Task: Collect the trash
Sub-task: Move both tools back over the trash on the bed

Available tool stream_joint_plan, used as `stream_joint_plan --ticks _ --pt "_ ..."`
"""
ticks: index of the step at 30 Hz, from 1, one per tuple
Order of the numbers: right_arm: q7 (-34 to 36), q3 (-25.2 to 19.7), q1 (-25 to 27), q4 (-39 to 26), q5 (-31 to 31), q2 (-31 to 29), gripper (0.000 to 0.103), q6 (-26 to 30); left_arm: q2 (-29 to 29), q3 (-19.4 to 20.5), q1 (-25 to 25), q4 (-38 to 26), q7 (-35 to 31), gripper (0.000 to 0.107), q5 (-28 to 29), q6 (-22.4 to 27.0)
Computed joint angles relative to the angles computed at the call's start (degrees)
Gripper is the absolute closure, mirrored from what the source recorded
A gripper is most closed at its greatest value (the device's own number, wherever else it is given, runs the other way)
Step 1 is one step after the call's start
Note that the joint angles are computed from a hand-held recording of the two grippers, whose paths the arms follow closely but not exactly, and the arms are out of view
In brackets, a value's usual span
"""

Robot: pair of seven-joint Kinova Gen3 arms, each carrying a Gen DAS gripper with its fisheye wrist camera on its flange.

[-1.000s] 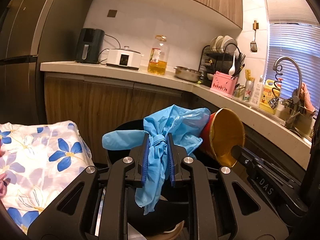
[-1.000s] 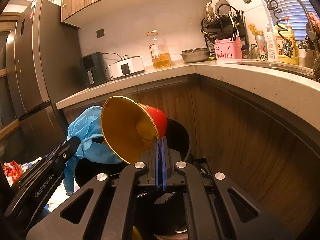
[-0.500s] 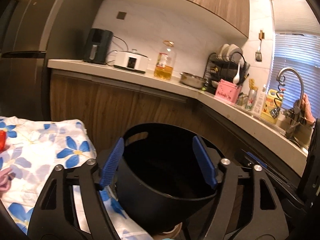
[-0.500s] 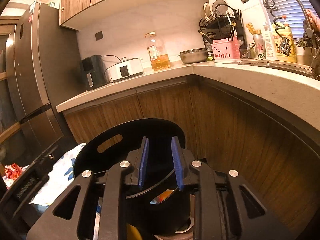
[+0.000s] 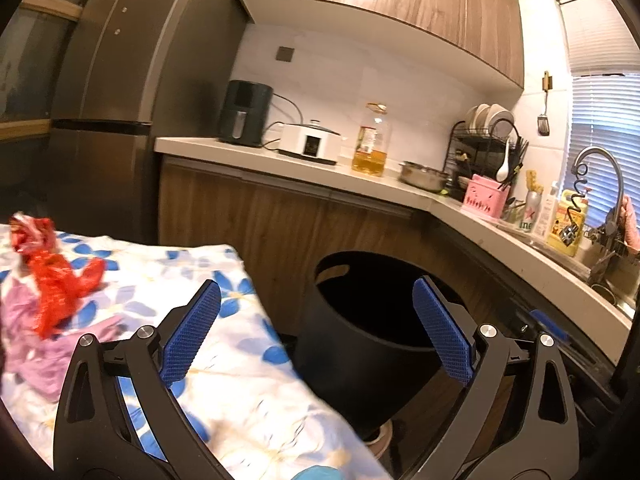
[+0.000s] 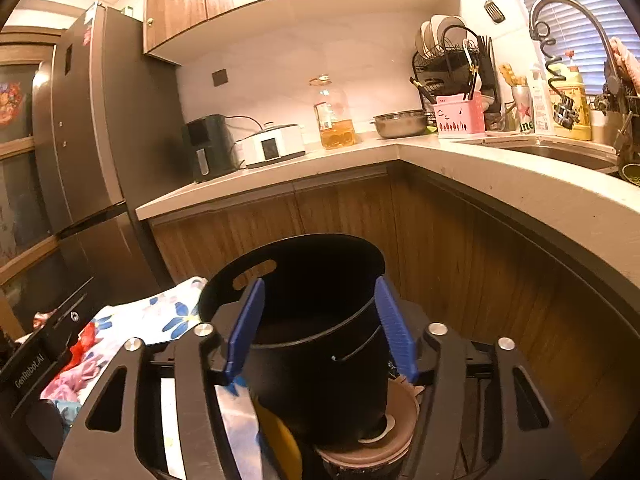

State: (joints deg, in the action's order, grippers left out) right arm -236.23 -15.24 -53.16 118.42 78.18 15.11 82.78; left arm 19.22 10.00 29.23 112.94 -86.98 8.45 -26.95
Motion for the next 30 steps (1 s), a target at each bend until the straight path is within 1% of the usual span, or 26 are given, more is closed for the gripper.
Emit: stream_joint_plan --ticks 2,6,11,14,19,23,26,30 --pt "0.86 -0.61 -1.34 -0.87 -0.95 0.29 0.040 1.79 -1.94 -1.63 1.68 2.25 -2.20 0.011 2.92 -0.77" --pt "1.94 -1.34 -4.17 -2.29 -2.31 1.16 0.034 4.88 -5.55 -2.46 2.63 6.56 -5.70 0.011 7.39 -1.11" --pt "1.79 -2.00 -7.99 -3.80 -3.69 2.38 0.027 8.12 -10.11 -1.75 2.17 12.90 -8.40 0.011 11.59 -3.31" --pt "2.13 -2.03 -9.86 -5.01 -3.96 3.44 0.026 9.32 -12.29 -1.01 1.65 16.21 -10.13 0.011 14.82 -5.02" --pt "2.54 -1.67 -12.25 -6.85 -3.47 5.22 0.026 9.47 -15.86 0.18 -0.09 21.80 -12.52 0.011 20.23 -7.64" --pt "3.68 -1.07 -13.62 -8.66 -1.91 6.86 0.026 8.29 -18.50 0.91 -2.41 25.15 -14.44 0.011 24.21 -8.66" --pt "4.48 -0.51 -14.39 -9.80 -0.71 7.85 0.026 7.02 -20.24 1.52 -4.14 27.76 -17.16 0.011 28.81 -11.35" --pt "5.70 0.29 -15.26 -11.57 1.26 9.53 0.026 4.92 -21.83 1.62 -7.25 30.63 -16.77 0.011 30.13 -13.37"
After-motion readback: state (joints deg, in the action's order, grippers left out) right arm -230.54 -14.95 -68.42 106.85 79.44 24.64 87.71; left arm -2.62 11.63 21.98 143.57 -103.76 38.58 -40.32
